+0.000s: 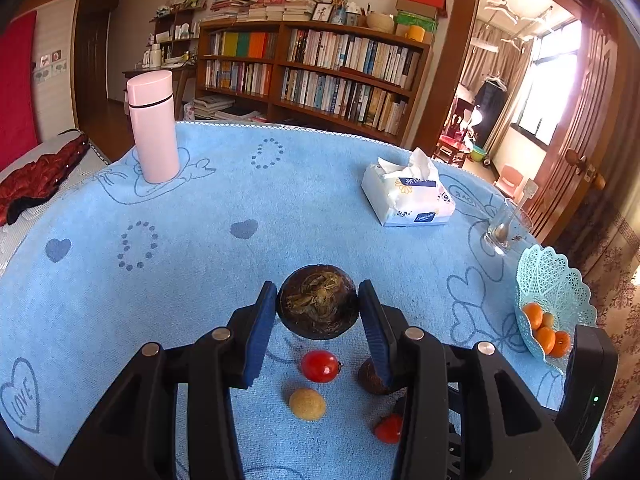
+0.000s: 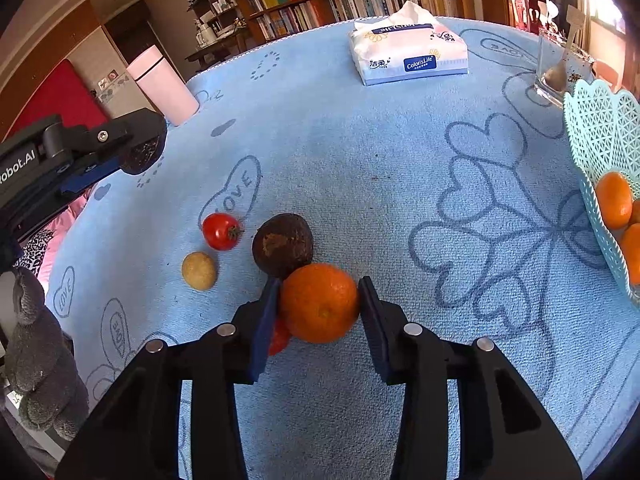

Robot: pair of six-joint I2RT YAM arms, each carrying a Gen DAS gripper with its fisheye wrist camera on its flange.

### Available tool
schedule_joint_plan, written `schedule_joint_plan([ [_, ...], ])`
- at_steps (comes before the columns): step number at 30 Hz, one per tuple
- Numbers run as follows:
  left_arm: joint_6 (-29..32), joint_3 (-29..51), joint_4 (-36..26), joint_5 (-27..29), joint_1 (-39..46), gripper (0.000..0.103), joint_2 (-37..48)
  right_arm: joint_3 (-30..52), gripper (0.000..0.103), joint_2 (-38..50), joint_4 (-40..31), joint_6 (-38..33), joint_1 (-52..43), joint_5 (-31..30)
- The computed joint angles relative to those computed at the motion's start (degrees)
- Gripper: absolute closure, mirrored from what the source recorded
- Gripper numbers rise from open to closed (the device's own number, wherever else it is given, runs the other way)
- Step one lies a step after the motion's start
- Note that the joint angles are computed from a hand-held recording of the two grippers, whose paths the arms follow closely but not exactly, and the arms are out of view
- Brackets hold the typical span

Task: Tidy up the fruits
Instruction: 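Carry the orange and dark brown fruit into the teal basket and open both tools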

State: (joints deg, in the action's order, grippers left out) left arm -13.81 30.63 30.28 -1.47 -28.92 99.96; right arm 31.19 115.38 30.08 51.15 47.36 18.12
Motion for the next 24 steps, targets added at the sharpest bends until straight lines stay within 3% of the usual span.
schedule_joint_plan([
  [24,-0.09,-1.57,-0.05,-2.64,-4.87,0.060,-1.91,-15.33,0.062,-22.09,-8.86,6.79,3.44,14.37],
])
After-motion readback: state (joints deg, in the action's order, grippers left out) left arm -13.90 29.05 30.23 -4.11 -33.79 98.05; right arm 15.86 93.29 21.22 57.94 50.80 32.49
